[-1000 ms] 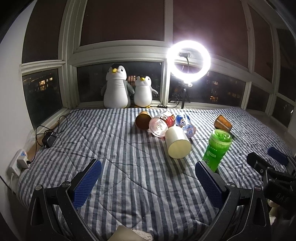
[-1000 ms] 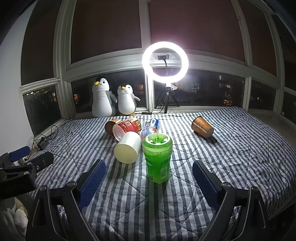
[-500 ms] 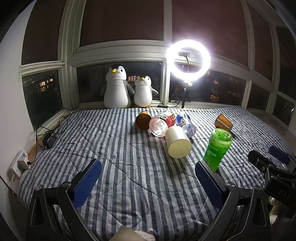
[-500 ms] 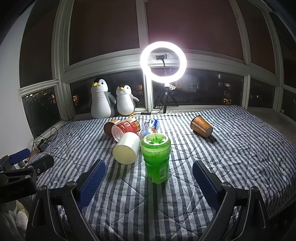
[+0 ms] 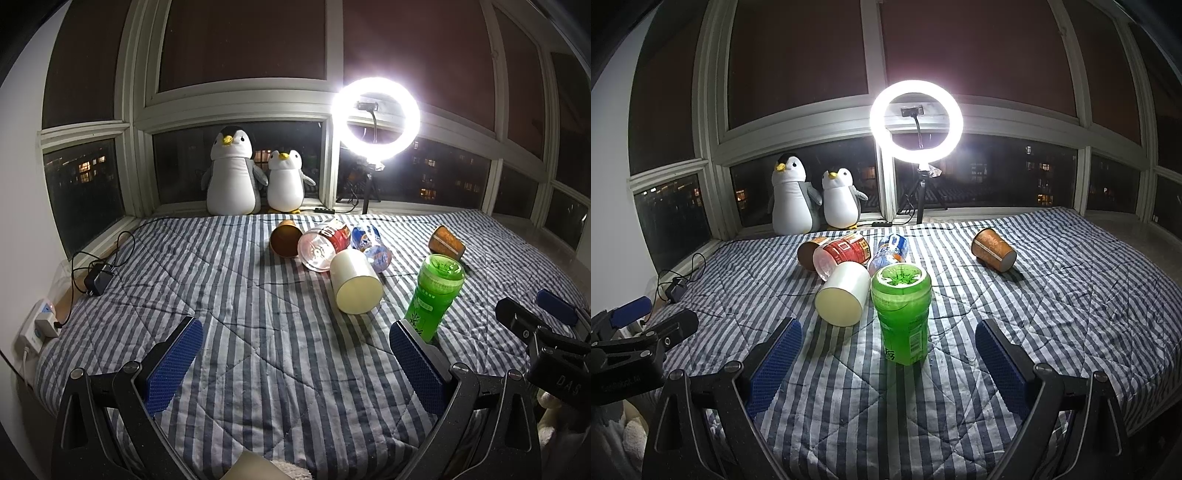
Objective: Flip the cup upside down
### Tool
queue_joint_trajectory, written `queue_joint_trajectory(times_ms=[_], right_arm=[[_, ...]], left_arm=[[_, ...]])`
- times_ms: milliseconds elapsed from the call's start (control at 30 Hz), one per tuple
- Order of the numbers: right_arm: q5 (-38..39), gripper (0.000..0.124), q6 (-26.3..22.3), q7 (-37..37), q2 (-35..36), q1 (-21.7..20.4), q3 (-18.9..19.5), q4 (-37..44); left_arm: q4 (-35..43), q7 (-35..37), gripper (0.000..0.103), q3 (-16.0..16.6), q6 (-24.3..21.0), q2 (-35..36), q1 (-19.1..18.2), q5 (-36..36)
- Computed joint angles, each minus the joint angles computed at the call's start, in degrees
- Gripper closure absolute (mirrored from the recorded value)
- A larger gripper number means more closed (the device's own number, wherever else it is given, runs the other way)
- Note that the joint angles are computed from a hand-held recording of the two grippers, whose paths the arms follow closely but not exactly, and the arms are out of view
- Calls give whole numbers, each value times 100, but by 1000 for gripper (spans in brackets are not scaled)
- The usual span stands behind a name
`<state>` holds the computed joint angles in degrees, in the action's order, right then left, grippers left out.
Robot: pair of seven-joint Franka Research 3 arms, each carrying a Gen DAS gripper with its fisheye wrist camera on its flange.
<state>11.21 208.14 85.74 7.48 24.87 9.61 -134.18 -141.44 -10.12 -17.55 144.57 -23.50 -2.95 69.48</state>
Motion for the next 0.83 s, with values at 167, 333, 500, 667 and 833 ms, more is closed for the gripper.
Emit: queue_joint_trajectory(times_ms=[167,333,500,667,833], right_arm=[[-5,31,-3,-4,2,-2,0,2],[24,31,-21,-18,26,9,1,21],[13,31,-21,-7,41,6,9,26],[12,31,-38,-6,58,6,13,30],[31,31,-47,-13,63,9,10,36]], left_arm=[[2,9,1,6,3,3,-2,4],[17,26,1,10,3,19,1,0],[15,17,1,15,18,21,4,23],[26,35,1,20,15,45,8,25],[40,41,1,30,23,67,7,29]])
